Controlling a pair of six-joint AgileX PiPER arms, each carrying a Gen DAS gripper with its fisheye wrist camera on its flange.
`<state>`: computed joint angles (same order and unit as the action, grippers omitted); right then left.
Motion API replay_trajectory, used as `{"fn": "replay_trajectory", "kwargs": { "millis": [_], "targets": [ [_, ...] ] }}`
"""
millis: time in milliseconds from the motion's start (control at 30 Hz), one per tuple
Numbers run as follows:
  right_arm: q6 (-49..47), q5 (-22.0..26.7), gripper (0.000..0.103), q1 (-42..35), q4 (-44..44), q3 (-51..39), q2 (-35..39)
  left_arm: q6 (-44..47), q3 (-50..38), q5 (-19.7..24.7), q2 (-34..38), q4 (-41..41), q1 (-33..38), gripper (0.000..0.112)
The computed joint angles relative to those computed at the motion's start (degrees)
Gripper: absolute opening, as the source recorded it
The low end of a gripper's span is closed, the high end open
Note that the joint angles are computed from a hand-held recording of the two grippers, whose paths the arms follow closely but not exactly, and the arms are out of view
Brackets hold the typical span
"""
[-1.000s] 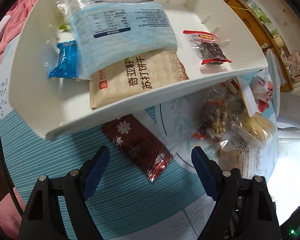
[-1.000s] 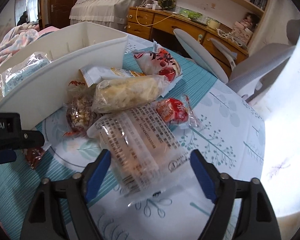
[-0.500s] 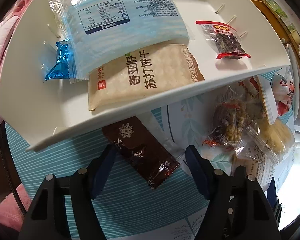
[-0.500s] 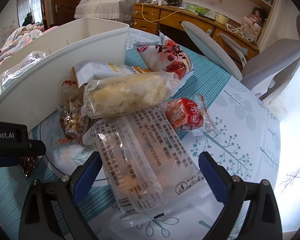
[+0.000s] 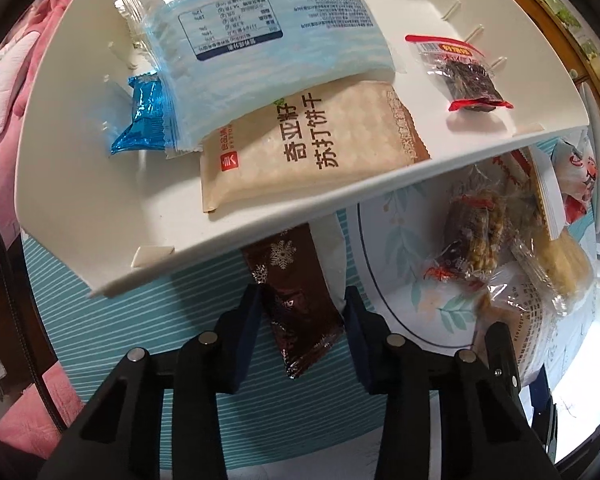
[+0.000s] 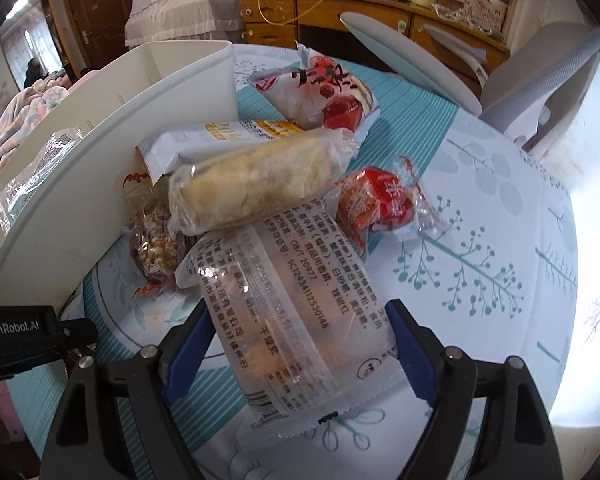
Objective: Organize snacks
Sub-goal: 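Grasp the brown snowflake packet with the left tool while the right tool grasps the clear bread bag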
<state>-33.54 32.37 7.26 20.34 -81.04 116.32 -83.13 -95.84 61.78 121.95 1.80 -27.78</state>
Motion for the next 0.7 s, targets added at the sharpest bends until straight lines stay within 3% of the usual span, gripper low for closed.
{"fn": "replay_trajectory", "kwargs": {
  "millis": [300, 467, 633, 700],
  "targets": [
    [4.61, 6.65, 0.08, -0.3, -1.17, 4.17, -4.03, 7.57, 8.37, -4.17, -3.63, -8.06, 1.69, 0.036],
    [11.72, 9.55, 0.08, -0.03, -5.1, 6.24, -6.21, 11.02, 14.34, -5.44, -7.11, -13.1, 1.84, 0.036],
    [18.92, 14.89, 0.079, -0.33, -7.98, 6.52, -7.55, 14.46, 17.39, -4.36, -8.65, -17.64, 1.81, 0.035],
    [21.16, 17.53, 0.08, -0.89, -8.17, 6.84, -8.2, 13.63, 19.26, -6.0, -9.86, -16.56, 0.99, 0.035]
  ]
}}
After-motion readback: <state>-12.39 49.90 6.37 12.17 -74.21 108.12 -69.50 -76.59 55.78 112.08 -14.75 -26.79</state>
